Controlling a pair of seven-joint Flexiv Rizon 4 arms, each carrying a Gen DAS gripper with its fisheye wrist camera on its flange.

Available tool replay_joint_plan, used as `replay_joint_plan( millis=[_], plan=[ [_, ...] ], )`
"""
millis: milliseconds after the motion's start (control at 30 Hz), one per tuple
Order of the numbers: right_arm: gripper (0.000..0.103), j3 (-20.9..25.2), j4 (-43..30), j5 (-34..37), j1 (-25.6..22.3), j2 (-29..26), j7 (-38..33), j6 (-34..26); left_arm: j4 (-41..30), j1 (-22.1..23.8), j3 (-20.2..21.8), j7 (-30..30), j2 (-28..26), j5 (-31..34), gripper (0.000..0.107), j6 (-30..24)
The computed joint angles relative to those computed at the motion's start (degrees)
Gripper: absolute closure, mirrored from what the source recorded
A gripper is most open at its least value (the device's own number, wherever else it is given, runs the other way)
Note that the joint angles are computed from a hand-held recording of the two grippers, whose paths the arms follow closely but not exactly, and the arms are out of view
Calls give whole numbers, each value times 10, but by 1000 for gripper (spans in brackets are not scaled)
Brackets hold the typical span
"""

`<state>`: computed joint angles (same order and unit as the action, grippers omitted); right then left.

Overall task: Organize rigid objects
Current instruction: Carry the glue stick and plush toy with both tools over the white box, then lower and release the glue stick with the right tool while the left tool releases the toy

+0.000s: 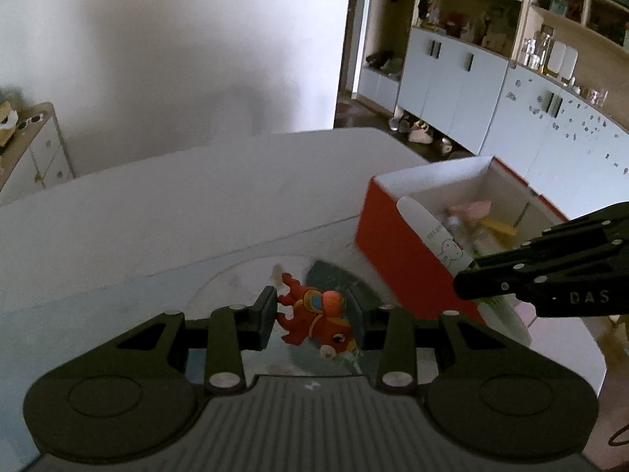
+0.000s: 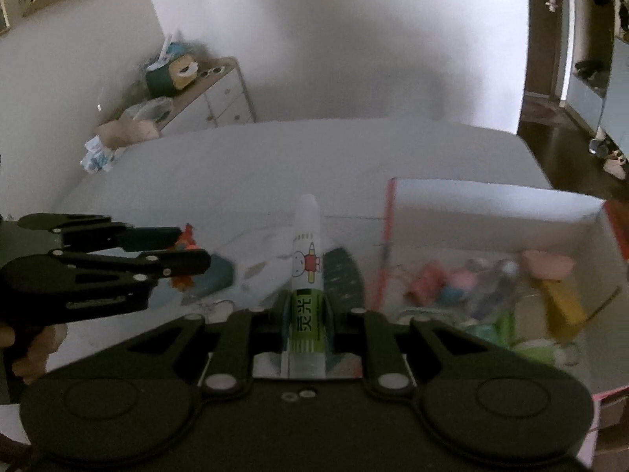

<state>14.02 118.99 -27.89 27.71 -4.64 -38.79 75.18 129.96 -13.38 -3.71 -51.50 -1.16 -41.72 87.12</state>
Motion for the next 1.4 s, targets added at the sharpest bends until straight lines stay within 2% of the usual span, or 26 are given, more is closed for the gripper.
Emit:
replay_joint_plan(
  millis=[167, 367, 567, 767, 967, 1400],
  plan=[
    [86, -8, 31, 0, -24, 25, -11, 20, -33, -3, -9, -72, -13, 63, 69, -12],
    [86, -17, 62, 3, -60, 47, -19, 40, -93, -9, -14, -181, -45, 178, 69, -33],
    [86, -25, 87, 2, -97, 61, -28, 54, -161, -25, -16, -246, -84, 272, 69, -55],
    [86, -32, 105, 4, -125, 65, -37, 61, -221, -39, -22, -281, -124, 314, 69, -89],
    [86, -42, 106, 14, -141, 51, -50, 67, -288, -64, -9, -324, -175, 360, 69, -137],
    [86, -44, 84, 80, -135, 7, -124, 36, -390, -103, 24, -396, -263, 448, 69, -245]
  ],
)
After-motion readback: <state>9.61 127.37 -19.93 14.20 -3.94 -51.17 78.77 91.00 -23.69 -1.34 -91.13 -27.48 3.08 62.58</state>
